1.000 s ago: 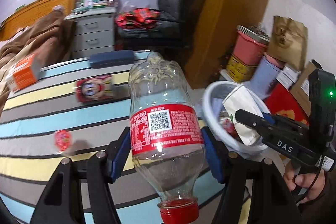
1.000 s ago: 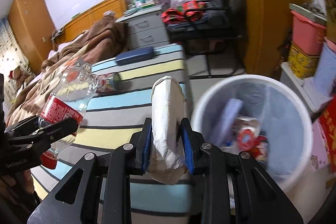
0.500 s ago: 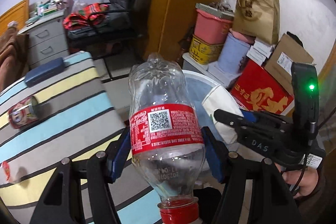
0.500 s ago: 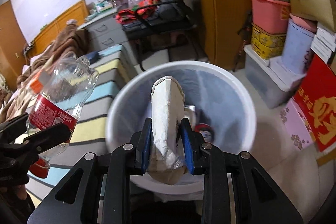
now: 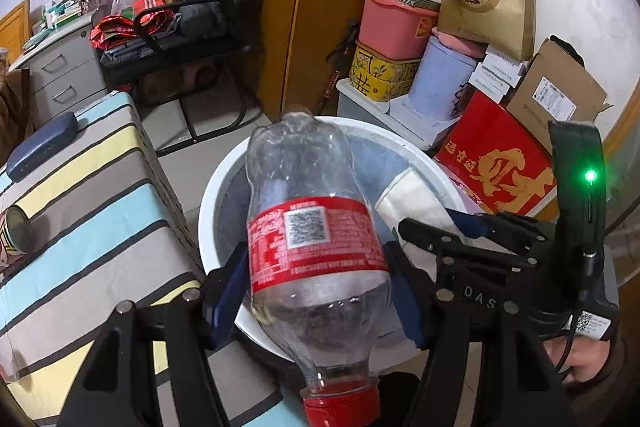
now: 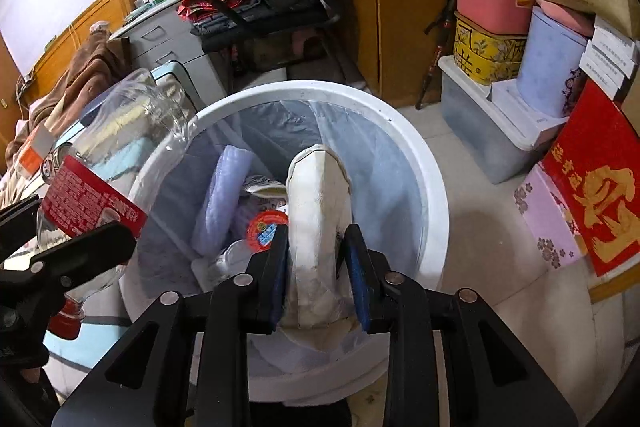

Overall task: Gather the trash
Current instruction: 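Carry the bottle and paper cup over the bin and release both, then move both open grippers back over the table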

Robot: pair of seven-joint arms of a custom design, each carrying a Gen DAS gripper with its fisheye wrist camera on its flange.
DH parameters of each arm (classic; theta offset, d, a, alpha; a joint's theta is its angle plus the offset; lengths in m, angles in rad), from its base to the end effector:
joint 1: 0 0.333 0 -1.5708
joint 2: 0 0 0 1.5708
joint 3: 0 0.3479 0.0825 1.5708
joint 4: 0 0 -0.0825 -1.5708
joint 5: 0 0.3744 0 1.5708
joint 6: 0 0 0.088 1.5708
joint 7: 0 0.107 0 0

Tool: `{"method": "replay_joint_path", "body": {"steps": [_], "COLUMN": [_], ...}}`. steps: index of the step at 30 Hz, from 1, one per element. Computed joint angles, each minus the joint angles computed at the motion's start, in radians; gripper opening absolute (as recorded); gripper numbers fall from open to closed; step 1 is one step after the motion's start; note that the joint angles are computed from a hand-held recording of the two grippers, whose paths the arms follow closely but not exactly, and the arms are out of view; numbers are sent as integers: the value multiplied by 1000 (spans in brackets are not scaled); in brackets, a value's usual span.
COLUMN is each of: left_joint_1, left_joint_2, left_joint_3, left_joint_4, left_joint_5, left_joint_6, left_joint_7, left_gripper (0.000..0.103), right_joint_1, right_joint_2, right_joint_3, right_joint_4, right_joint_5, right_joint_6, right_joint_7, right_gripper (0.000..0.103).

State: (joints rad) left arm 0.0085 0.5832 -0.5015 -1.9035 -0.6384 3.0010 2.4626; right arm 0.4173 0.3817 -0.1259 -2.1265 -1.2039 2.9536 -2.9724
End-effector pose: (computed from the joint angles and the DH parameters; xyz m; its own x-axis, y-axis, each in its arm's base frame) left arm 0.6302 -0.2425 0.3016 -0.6217 -0.7622 0.1802 -0.6780 0.4085 -0.6111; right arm 0.5416 0.2305 0.2871 -0.2408 -0.9641 -0.1119 -0.7863 0.2614 -0.5599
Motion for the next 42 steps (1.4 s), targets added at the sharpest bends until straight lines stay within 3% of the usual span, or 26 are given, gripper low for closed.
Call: {"method": "replay_joint_path", "body": {"steps": [1, 6, 14, 20, 27, 34, 39, 42], "left_joint_1": [3, 82, 200, 348, 554, 685, 747, 752], "left_joint_2": [2, -3, -36, -48, -27, -6, 2, -2], "left_joint_3": [-3, -90, -194, -331, -495, -555, -555, -521], "left_joint_4": [1, -28, -85, -153, -235, -294, -329, -338], "left_joint_5": [-2, -53, -146, -222, -183, -111, -57, -35], "left_joint_6": [-1, 39, 96, 180, 268, 356, 424, 469], "left_joint_7": [0, 70, 154, 243, 231, 161, 92, 47], "left_gripper": [71, 74, 74, 74, 74, 74, 74, 74], "right_joint_1": [-5, 15, 5, 2, 10, 24, 49, 72], "right_joint_2": [1, -5, -30, -43, -36, 15, 71, 97], "right_joint_3": [7, -1, 18, 52, 84, 99, 96, 80], "right_joint_4": [-1, -1, -7, 6, 48, 131, 207, 242], "right_joint_5": [17, -6, -102, -158, -242, -262, -222, -194], "right_joint_6": [-8, -49, -46, -68, -70, -40, -5, 19], "right_joint_7": [-20, 10, 121, 177, 235, 203, 116, 67], "right_gripper": [47, 58, 58, 58, 58, 58, 58, 58]}}
